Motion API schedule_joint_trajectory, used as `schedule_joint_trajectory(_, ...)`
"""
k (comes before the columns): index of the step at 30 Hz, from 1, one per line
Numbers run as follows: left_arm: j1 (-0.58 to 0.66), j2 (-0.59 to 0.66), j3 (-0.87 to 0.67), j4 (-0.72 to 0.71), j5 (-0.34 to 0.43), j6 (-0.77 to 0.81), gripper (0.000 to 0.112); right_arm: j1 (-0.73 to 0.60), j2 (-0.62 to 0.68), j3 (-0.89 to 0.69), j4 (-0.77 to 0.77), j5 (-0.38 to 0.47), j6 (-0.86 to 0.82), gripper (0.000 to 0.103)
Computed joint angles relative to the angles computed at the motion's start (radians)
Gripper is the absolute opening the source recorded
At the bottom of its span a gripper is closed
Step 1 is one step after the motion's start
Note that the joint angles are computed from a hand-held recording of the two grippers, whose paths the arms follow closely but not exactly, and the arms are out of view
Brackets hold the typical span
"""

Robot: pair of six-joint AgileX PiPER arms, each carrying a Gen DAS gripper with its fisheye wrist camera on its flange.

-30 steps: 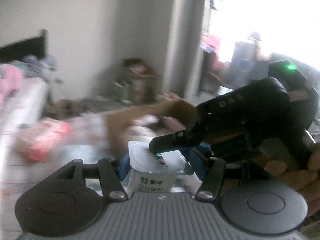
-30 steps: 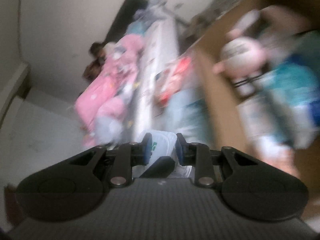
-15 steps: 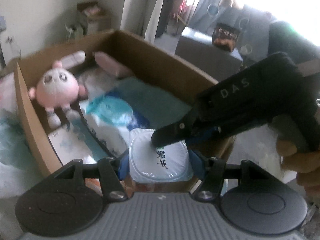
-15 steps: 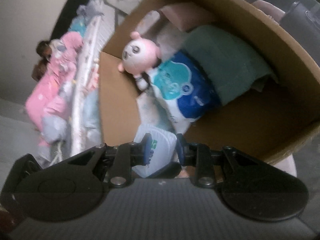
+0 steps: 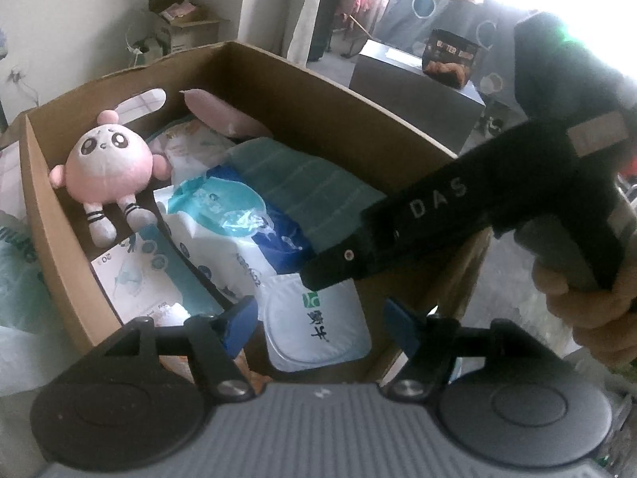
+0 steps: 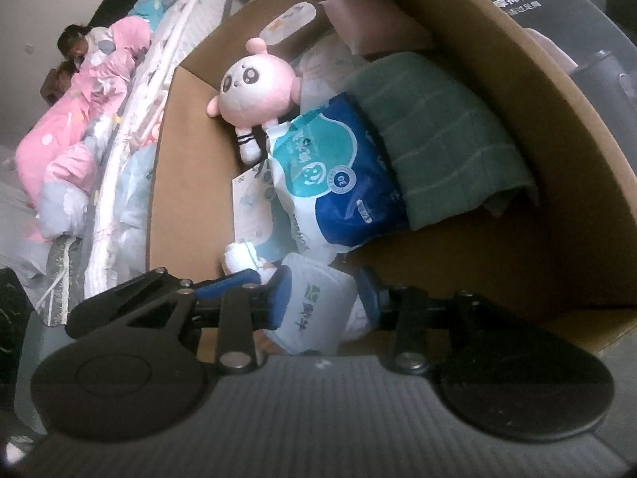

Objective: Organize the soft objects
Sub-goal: 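Lower the tub into the box and open the right tool, then move the right tool back to the gold snack packet on the bed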

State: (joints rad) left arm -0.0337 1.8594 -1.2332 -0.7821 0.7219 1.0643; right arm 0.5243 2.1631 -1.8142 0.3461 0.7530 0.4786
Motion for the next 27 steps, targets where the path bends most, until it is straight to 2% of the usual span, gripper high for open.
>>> schedule_joint_trajectory(5, 0.02, -0.043, 0.033, -0.023, 0.0, 0.042, 0.072, 0.001, 0.0, -0.002, -0.023, 0.011, 0.006, 0.037)
schedule_joint_trajectory(9, 0.075, -0.101, 0.066, -0.061, 0.01, 0.109, 0.072, 0.007, -0.025, 0.013, -0.117, 0.003, 0.083, 0.037)
schedule_joint_trajectory(13, 0.171, -0.156, 0.087, -0.095, 0.045, 0.159, 0.077, 0.0, -0.083, 0.1, -0.091, -0.089, 0.094, 0.037)
schedule_joint_trajectory(16, 0.279, -0.207, 0.118, -0.121, 0.068, 0.198, 0.08, 0.013, -0.148, 0.196, -0.03, -0.202, 0.073, 0.045)
schedule_joint_trajectory(19, 0.415, -0.247, 0.144, -0.129, 0.095, 0.214, 0.082, 0.048, -0.205, 0.292, 0.085, -0.341, -0.015, 0.053)
schedule_joint_trajectory(21, 0.516, -0.265, 0.158, -0.123, 0.113, 0.23, 0.083, 0.078, -0.21, 0.309, 0.172, -0.389, -0.099, 0.055)
schedule_joint_trajectory(24, 0.641, -0.287, 0.185, -0.096, 0.088, 0.262, 0.084, 0.126, -0.155, 0.23, 0.218, -0.378, -0.156, 0.056)
schedule_joint_trajectory(27, 0.745, -0.293, 0.204, -0.061, 0.062, 0.28, 0.084, 0.169, -0.055, 0.072, 0.277, -0.316, -0.225, 0.057)
